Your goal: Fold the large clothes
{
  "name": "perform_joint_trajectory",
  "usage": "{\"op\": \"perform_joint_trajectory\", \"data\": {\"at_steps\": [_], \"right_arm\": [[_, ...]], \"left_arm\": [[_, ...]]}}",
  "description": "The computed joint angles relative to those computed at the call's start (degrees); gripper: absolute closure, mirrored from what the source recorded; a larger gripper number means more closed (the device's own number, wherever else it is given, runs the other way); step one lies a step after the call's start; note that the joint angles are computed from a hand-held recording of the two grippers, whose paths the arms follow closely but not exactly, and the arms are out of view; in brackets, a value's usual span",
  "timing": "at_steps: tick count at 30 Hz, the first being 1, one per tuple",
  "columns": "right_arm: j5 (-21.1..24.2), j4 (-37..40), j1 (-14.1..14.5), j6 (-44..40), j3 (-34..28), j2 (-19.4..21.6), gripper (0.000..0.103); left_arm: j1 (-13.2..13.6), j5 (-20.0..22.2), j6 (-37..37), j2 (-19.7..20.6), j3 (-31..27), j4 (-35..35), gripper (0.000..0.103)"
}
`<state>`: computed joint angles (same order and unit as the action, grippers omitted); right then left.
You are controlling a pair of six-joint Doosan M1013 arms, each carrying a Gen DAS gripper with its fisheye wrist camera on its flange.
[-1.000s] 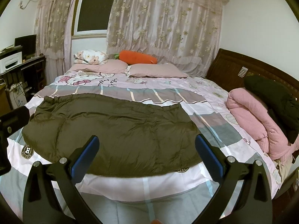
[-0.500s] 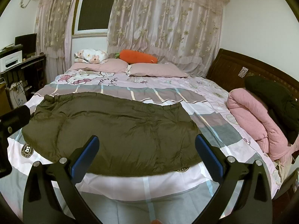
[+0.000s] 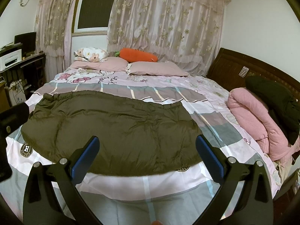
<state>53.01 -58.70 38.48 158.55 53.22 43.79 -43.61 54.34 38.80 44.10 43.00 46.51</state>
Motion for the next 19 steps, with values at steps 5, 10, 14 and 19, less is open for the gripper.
{"op": "perform_joint_trajectory", "data": {"at_steps": [5, 10, 14, 19], "right_arm": [[-0.7, 0.5, -0.3, -0.2, 1.1, -0.5, 0.001], [-1.3, 1.2, -0.8, -0.8, 1.8, -0.9, 0.001], [-1.4, 1.1, -0.8, -1.1, 1.5, -0.8, 0.001], [-1.3, 1.8, -1.1, -2.4, 0.8, -0.6, 0.001]], "left_arm": [[0.5, -4.7, -2.0, -1.5, 2.6, -1.5, 0.002], [1.1, -4.7, -3.4, -1.6, 2.8, -2.0, 0.002], [1.9, -3.1, 1.2, -0.7, 0.5, -9.3, 0.002], [2.2, -1.4, 2.9, 0.1, -0.7, -11.3, 0.002]]}}
